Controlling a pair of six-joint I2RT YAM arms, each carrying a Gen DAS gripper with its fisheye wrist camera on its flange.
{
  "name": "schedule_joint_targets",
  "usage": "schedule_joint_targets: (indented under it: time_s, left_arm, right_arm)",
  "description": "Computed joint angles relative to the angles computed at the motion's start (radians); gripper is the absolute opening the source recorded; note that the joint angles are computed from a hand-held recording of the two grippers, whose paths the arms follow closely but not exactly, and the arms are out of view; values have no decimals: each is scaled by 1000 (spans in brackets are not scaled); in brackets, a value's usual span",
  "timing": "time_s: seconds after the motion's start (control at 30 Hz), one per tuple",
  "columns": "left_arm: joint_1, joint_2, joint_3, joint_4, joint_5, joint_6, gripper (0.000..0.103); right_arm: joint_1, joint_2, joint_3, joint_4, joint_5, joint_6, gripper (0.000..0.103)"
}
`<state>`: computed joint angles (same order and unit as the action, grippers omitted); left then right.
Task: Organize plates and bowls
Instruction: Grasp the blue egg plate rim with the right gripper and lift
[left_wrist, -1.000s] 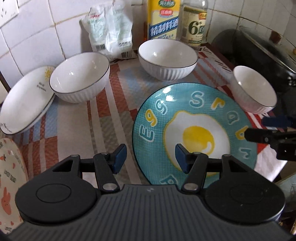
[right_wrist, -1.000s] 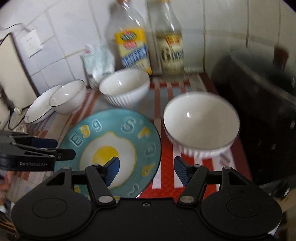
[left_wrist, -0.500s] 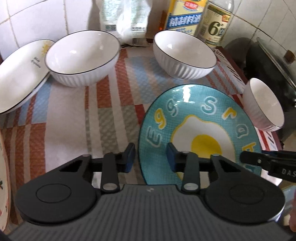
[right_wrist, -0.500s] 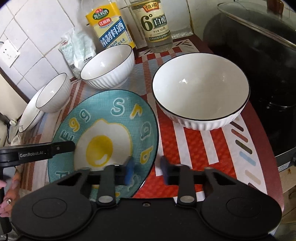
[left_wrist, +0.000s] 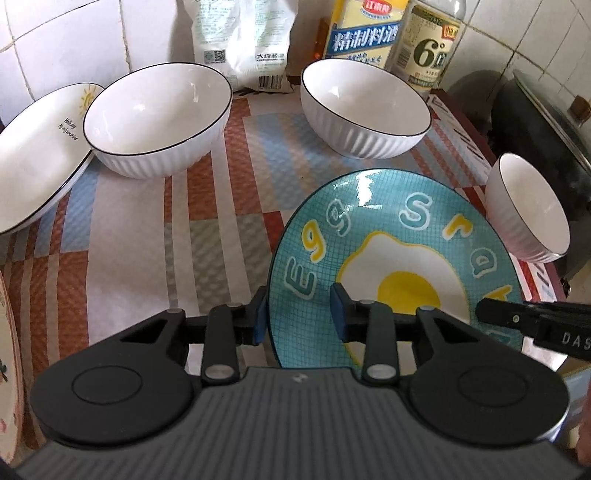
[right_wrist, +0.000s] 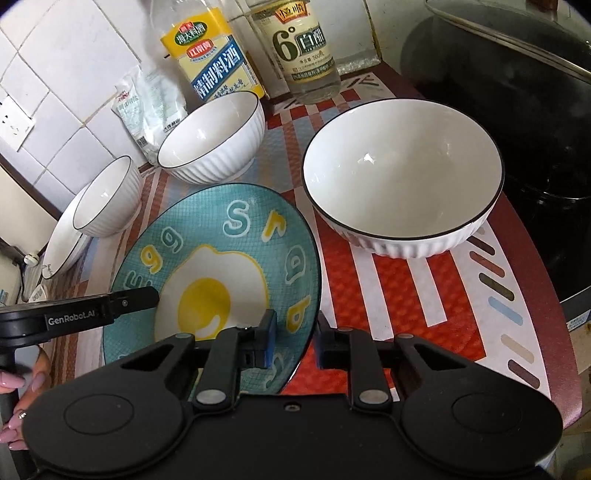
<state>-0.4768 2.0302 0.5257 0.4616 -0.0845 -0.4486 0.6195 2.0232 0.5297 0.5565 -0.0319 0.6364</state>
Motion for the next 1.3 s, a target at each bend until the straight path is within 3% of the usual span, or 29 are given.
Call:
schedule_joint_targets:
  time_s: [0.17, 0.33, 0.7, 0.9, 1.07, 1.17, 1.3]
  left_arm:
    - [-36, -27, 5, -55, -62, 61, 33]
    - [-19, -67, -30, -63, -25, 15, 29]
    - [-83, -253, -132, -129, -60, -35, 28]
    - [-94, -465, -216, -226, -74, -71, 28]
    - [-90, -700, -274, -369, -103, -76, 28]
    - [-57, -870, -307, -479, -98, -69, 28]
    - [-100, -1093, -339, -666, -192, -65, 28]
  right_arm:
    - [-14, -47, 14, -73, -28, -26, 20]
    - [-15, -116, 2, -125, -38, -106, 18]
    - [-4, -262, -46, -218, -39, -112, 18]
    - [29, -367, -21, -358, -36, -115, 19]
    - [72, -463, 3, -468, -37, -101, 19]
    - [115, -505, 21, -515, -29, -85, 19]
    - [185, -522, 54, -537, -3, -59, 19]
